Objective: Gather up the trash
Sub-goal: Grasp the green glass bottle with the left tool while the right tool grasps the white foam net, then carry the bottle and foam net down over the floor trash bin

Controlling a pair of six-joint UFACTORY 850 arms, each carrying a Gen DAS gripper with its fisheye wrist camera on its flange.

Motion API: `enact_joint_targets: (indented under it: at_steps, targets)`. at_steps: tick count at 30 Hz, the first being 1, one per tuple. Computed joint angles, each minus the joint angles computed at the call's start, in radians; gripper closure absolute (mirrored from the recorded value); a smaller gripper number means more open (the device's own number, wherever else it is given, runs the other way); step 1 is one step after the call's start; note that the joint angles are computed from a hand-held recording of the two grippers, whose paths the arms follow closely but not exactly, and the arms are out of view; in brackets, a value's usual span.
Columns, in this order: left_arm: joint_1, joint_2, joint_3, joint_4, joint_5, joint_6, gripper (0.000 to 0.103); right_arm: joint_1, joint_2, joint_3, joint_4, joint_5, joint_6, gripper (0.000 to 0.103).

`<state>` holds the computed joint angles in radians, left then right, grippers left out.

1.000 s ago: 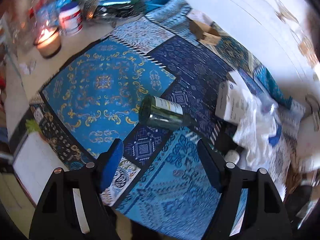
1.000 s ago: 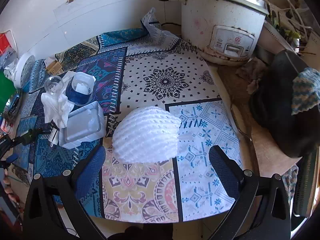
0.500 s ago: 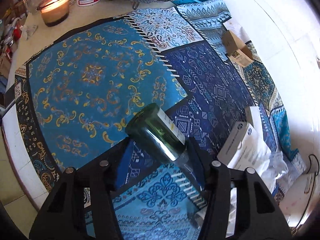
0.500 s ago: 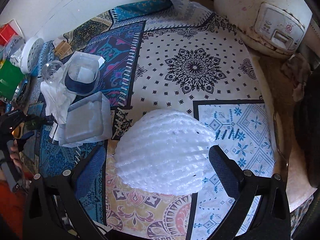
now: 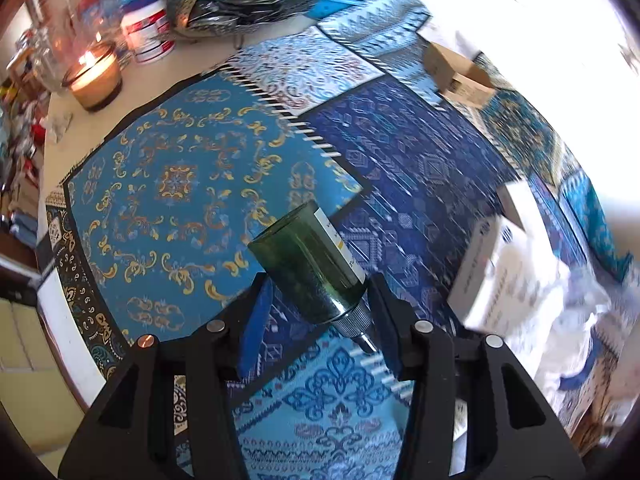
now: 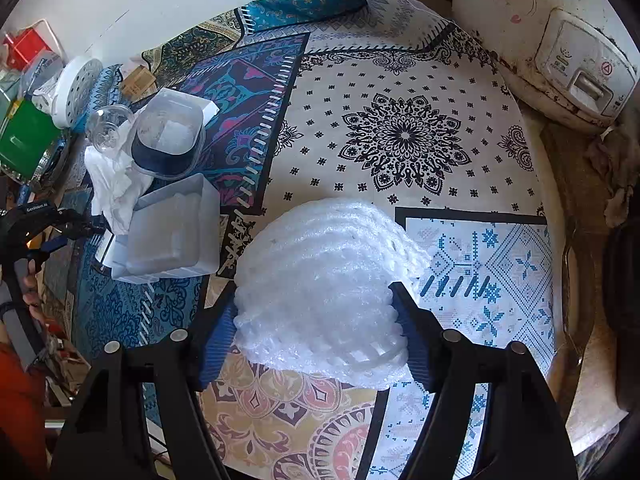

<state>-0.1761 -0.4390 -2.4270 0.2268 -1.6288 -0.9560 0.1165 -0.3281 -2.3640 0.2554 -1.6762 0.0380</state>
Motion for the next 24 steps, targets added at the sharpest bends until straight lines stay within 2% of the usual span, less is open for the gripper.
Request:
enact_joint_targets:
  at_steps: [1,7,14,17,20,24]
  targets:
    - [-0.009,0.004,0.001,0.008,0.003,0.012,0.055,-0.002,0.004,0.002,0.001,0.003,-0.009,0.040]
    - [-0.067,-0.001,-0.043,0.046,-0.001,0.116,0.057,-0.011,0.025,0.013,-0.006,0.030,-0.017,0.048]
    - [-0.126,0.003,-0.101,0.055,0.004,0.208,0.058,0.001,0.063,0.018,-0.032,0.052,0.021,0.050]
    - [-0.142,0.037,-0.075,0.047,0.031,0.244,0.058,0.022,0.092,0.030,-0.052,0.068,0.048,0.050]
    - [-0.156,0.106,0.008,0.025,0.080,0.282,0.059,0.059,0.125,0.047,-0.077,0.088,0.089,0.050]
    - [-0.174,0.215,0.142,0.002,0.151,0.339,0.059,0.156,0.178,0.080,-0.163,0.121,0.169,0.050]
